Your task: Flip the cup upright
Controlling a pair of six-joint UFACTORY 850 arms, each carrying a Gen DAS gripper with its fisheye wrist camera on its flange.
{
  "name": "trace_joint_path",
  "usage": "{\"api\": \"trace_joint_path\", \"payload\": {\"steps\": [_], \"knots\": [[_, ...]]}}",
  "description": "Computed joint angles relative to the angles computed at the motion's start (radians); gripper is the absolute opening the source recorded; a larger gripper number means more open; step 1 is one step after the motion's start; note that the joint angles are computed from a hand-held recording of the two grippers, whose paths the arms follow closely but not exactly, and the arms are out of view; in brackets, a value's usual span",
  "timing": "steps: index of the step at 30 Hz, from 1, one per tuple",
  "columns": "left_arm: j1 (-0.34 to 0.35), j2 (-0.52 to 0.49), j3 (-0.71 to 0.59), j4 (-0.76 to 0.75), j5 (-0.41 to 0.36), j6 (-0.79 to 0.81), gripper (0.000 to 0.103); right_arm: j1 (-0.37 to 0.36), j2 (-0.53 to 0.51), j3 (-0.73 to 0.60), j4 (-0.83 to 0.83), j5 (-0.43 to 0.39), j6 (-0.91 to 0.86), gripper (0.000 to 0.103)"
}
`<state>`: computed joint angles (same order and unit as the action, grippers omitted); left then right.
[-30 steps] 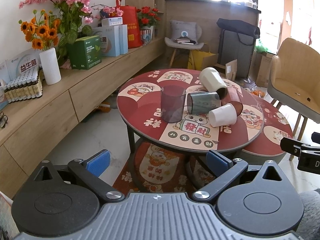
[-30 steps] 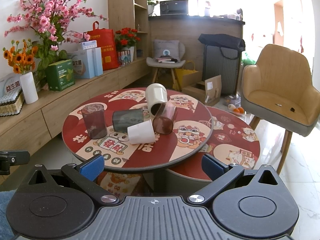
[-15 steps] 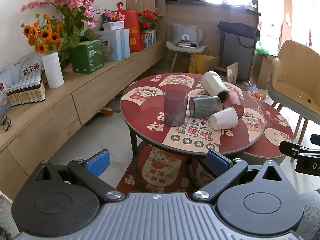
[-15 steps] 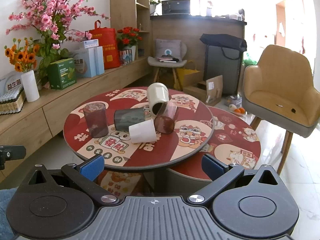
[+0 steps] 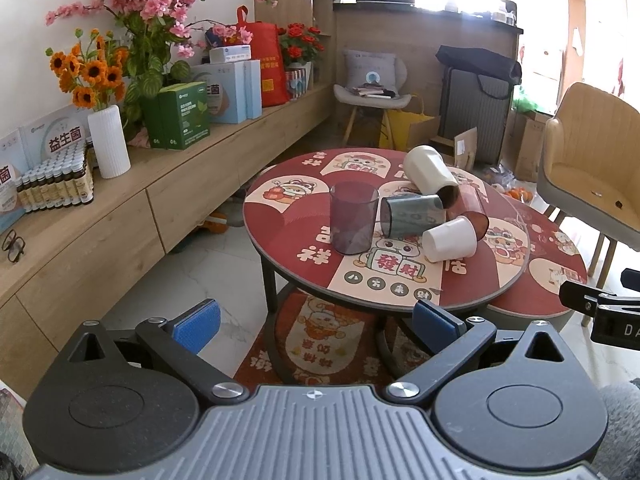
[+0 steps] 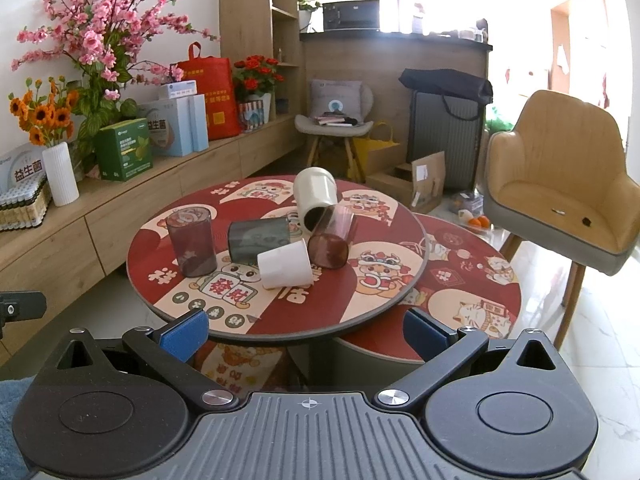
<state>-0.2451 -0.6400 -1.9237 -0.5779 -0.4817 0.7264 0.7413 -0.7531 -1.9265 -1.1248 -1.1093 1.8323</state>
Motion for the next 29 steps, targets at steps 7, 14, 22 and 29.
{"api": "trace_joint_path", "payload": {"steps": [7, 14, 22, 29], "knots": [[0.0, 0.002, 0.004, 0.006, 0.005, -0.008, 0.103, 0.0, 0.003, 0.003, 0.003, 0.002, -0.002, 0.103], [-0.001, 0.003, 0.006, 0.008, 0.006, -0.013, 0.103, 0.001, 0.003, 0.003, 0.005, 0.001, -0.004, 0.103], [0.0, 0.005, 0.007, 0.008, 0.01, -0.019, 0.103, 0.001, 0.002, 0.003, 0.004, 0.001, -0.004, 0.103], [-0.001, 0.005, 0.008, 0.009, 0.011, -0.02, 0.103, 0.001, 0.002, 0.002, 0.005, 0.001, -0.005, 0.103]]}}
